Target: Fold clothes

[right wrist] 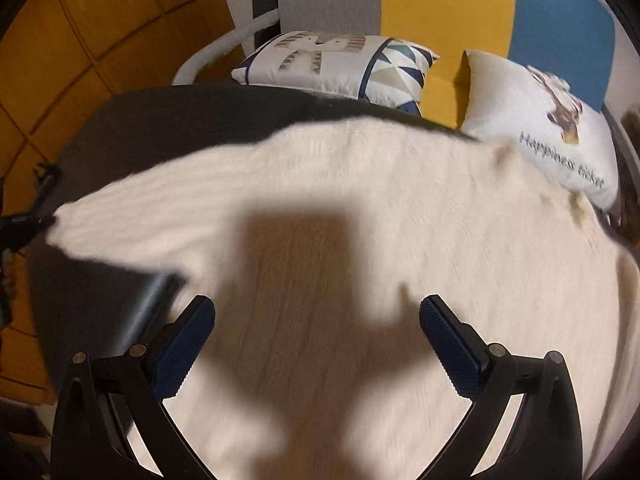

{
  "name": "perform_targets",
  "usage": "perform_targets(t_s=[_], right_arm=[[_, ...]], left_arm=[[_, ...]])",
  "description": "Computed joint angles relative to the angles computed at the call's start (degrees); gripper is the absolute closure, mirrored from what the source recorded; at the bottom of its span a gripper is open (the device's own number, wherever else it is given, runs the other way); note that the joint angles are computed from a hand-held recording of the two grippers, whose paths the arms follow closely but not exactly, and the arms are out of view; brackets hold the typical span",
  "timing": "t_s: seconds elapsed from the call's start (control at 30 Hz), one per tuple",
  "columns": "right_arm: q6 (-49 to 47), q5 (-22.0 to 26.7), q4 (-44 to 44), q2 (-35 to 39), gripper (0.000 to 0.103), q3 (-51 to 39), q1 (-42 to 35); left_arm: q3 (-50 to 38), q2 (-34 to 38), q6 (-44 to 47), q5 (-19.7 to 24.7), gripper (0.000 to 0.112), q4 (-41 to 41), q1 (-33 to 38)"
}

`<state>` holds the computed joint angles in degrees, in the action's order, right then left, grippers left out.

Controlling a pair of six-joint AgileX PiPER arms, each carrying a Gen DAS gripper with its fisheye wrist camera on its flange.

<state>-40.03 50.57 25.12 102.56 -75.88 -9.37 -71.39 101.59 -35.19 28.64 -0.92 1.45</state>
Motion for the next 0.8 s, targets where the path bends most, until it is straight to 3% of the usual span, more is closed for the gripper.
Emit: perform_targets(t_s=[0.17,0.23,0.3,0.37,0.43,0.5,0.57,0.63,0.73,0.8], right_arm=[[-3.5,-1.1,-2.4,-7.8,0.000,10.6,-4.9],[-3.1,-2.8,-4.2,-9.8,0.000,14.4,-5.8],[-2.1,-5.7,-6.1,-11.4,0.000,18.4,-6.4],[-2.6,-7.6,-5.5,-11.8,0.000,21.6,-7.7],[-6.5,-10.1,-2.1,-13.1,0.000,25.7,-10.1],[-11.0,-11.6,1.4,-14.8,0.000,28.7,-12.3],[-14.4,-12.4,4.0,-15.9,0.000,30.7,-14.1],[-17.8,-14.0,6.9,-16.7,0.000,32.6,-15.1],[-15.8,-15.0,6.1,-17.3,0.000,32.9,-13.8],[-13.3,-12.2,4.2,-18.4,0.000,31.8,-14.2]], left_arm=[[0.2,-0.5,25.4,-6.0,0.105,-25.2,-11.7],[-4.0,3.5,36.8,-5.4,0.105,-35.2,-17.9],[-10.1,9.2,41.5,-3.0,0.104,-38.4,-22.9],[-20.2,17.2,37.6,1.5,0.104,-32.7,-27.5],[-23.8,20.8,28.4,5.4,0.104,-23.7,-31.8],[-18.9,18.0,19.6,4.8,0.108,-15.9,-36.4],[-19.4,18.6,20.0,4.1,0.110,-15.0,-35.2],[-20.4,18.7,15.7,4.6,0.111,-8.9,-35.5],[-17.2,13.2,1.6,9.6,0.111,0.0,-42.6],[-20.3,13.4,0.3,11.0,0.106,2.2,-43.9]])
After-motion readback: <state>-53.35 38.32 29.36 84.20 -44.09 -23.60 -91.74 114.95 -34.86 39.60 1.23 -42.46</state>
